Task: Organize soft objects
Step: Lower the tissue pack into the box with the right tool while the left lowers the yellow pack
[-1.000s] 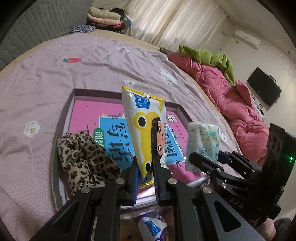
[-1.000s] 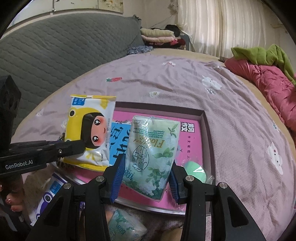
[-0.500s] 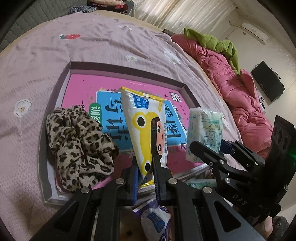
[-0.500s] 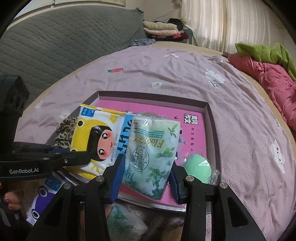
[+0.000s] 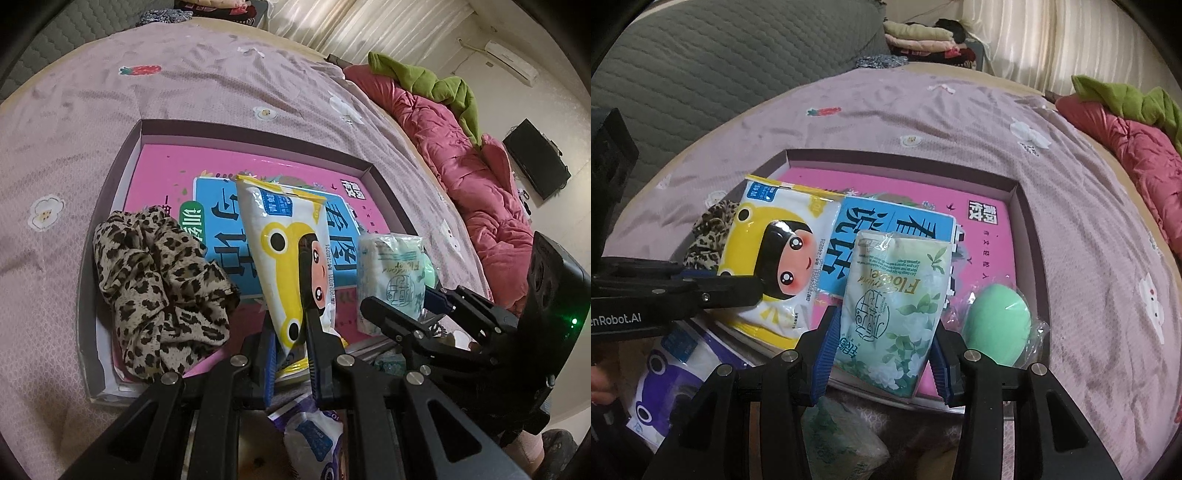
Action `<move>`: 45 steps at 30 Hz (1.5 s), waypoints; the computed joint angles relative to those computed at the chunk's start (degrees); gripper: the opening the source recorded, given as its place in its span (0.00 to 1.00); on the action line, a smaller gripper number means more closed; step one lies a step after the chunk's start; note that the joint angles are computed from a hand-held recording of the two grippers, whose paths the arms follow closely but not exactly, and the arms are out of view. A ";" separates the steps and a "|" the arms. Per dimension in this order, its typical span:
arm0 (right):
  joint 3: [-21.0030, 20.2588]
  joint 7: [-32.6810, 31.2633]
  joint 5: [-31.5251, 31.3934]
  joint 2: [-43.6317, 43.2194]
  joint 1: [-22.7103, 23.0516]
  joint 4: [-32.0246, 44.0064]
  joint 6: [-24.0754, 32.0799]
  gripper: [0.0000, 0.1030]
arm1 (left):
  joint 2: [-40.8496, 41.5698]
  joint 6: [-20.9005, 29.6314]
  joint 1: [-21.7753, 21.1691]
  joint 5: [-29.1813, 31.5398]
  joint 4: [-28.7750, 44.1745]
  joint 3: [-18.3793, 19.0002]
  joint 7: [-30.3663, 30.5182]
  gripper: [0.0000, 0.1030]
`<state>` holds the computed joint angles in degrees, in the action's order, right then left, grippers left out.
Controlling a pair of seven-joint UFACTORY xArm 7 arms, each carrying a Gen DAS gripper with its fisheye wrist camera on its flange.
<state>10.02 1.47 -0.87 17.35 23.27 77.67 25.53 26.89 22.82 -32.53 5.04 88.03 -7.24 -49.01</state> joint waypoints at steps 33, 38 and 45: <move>-0.91 1.51 -4.39 -1.94 1.11 -1.84 -2.62 0.64 | -0.22 1.27 -0.28 1.25 -0.07 0.62 -1.90 0.21; -1.14 2.09 -5.37 -2.02 1.25 -1.99 -2.78 0.64 | -0.47 0.83 -0.39 1.72 -0.26 0.62 -1.79 0.41; -1.66 3.47 -6.95 -2.34 1.35 -2.62 -3.48 0.65 | -1.12 -0.06 -1.51 4.21 -0.29 1.45 -2.06 0.45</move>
<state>8.36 4.95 -7.82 15.01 24.62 75.05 22.05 25.77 22.76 -34.04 9.24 87.74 -5.79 -51.08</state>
